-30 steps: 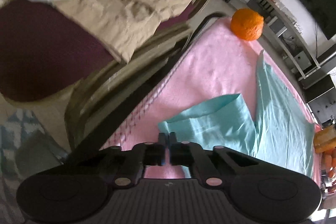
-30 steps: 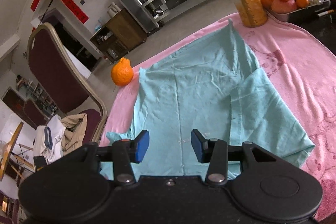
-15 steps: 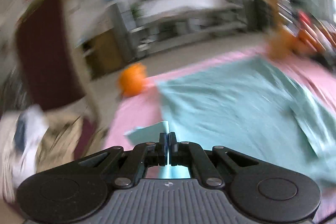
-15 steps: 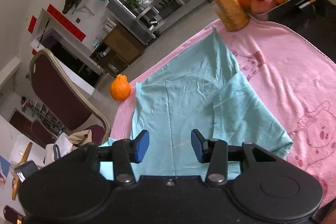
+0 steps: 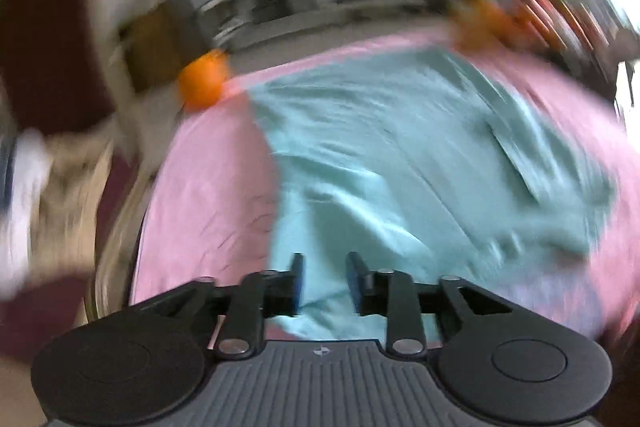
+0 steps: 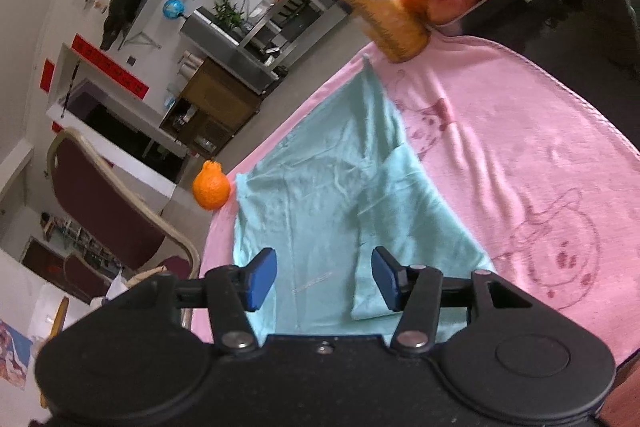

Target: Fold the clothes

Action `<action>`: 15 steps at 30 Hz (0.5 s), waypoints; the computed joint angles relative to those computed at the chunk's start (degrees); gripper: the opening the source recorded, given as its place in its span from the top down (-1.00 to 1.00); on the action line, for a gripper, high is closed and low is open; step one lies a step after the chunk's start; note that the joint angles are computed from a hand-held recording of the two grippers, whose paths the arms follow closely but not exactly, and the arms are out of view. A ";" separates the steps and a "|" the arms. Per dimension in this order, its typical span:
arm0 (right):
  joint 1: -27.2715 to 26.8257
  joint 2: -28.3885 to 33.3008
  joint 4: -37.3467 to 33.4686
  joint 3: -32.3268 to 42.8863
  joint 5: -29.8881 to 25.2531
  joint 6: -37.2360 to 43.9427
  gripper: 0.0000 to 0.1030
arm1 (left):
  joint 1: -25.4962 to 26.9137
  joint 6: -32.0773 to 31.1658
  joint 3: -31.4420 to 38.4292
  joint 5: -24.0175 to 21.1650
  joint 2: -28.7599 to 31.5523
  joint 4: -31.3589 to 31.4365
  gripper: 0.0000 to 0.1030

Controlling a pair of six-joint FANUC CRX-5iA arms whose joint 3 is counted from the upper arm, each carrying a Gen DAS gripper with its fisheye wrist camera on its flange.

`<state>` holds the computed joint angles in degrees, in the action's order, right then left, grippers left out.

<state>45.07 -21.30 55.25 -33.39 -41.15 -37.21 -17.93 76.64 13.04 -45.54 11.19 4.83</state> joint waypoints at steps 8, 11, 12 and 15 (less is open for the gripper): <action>-1.18 -1.40 -5.37 -3.84 -2.82 -2.99 -0.05 | 5.06 17.68 3.42 -7.99 5.60 7.86 0.41; -1.14 -1.13 -7.72 -3.63 -5.46 -3.87 -0.04 | 4.74 19.28 4.63 -10.14 6.99 7.87 0.41; -1.08 -0.92 -8.53 -3.35 -6.41 -3.88 -0.04 | 4.97 18.90 4.34 -10.23 7.08 8.81 0.39; -1.24 -0.38 -11.22 -2.60 -7.48 -2.39 -0.02 | 4.74 18.48 5.17 -10.57 8.14 8.63 0.36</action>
